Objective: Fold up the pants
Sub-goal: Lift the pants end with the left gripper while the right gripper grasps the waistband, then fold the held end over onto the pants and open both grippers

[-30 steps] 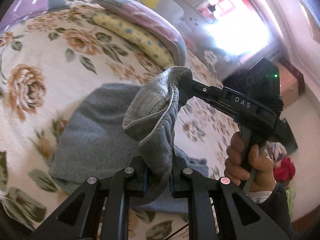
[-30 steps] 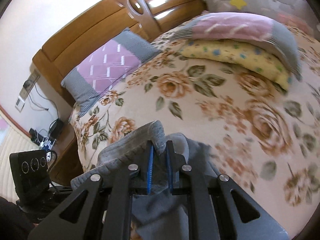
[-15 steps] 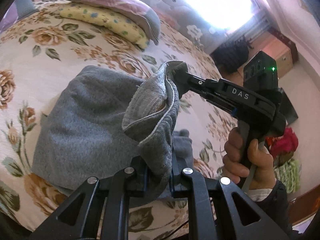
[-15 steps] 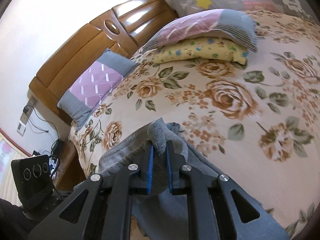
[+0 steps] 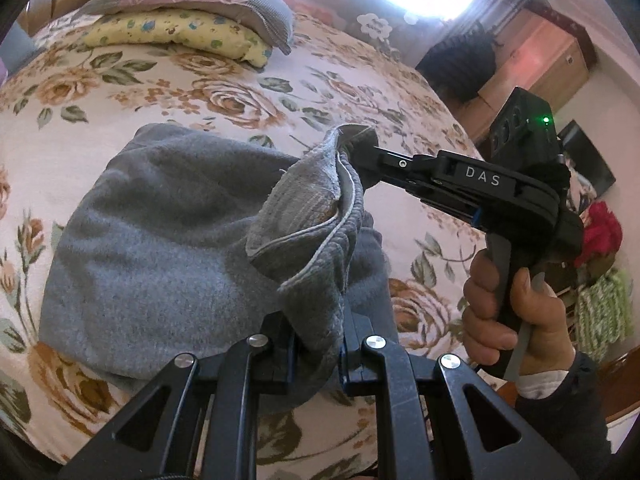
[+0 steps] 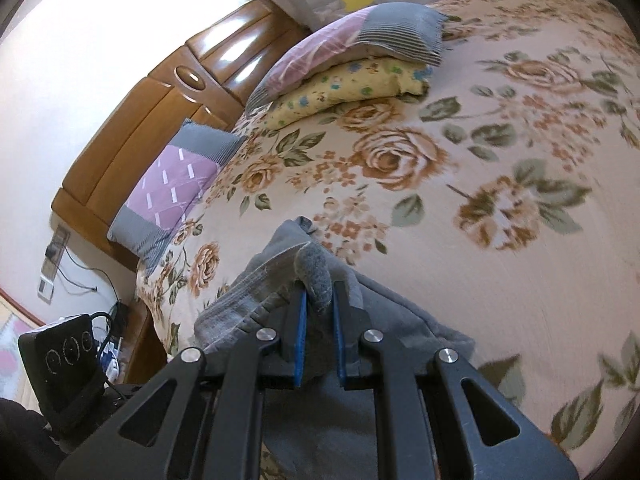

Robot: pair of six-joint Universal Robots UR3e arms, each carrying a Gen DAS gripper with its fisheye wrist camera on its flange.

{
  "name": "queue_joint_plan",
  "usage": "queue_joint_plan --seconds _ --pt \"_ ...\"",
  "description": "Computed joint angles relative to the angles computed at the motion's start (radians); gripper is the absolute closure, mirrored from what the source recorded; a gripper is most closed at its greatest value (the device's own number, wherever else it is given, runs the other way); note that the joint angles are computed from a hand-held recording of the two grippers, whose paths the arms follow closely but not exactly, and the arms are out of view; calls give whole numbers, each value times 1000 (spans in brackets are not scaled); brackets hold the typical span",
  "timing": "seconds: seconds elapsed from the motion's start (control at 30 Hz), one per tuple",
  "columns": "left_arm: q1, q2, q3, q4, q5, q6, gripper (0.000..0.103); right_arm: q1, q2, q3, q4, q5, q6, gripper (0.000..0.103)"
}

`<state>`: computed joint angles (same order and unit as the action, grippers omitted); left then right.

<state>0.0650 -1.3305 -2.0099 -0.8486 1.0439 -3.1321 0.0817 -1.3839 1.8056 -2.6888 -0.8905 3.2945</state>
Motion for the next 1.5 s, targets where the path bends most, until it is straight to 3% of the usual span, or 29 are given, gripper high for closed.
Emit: queue_joint_plan --seconds 0.37,0.47,0.73,0.8,1.1,1.23,1.33,1.43,1.47,1.5 --pt "-163 -60 23 134 152 -31 88 -88 -87 185 -143 53 40 90" --pt "-237 -114 33 202 229 -32 88 -104 -105 217 -150 44 36 90" --pt "-359 -172 25 288 334 -10 70 -168 -135 343 -186 36 23 90" --pt "-387 -173 27 290 358 6 57 -181 -156 369 -187 26 25 90" --pt "-272 59 -84 149 144 178 49 -246 -433 463 -37 -84 77 90" --pt "-93 197 -131 12 62 267 48 -178 -481 418 -26 -133 116 89" --pt "59 244 -141 -68 24 328 48 -64 -423 349 -69 -190 173 85" --pt "191 252 -134 -116 9 369 48 65 -316 258 -115 -265 224 63" --pt "229 246 -126 -130 1 378 47 101 -285 234 -129 -291 236 50" --pt "258 230 -116 -140 -4 385 47 152 -242 199 -143 -334 248 47"
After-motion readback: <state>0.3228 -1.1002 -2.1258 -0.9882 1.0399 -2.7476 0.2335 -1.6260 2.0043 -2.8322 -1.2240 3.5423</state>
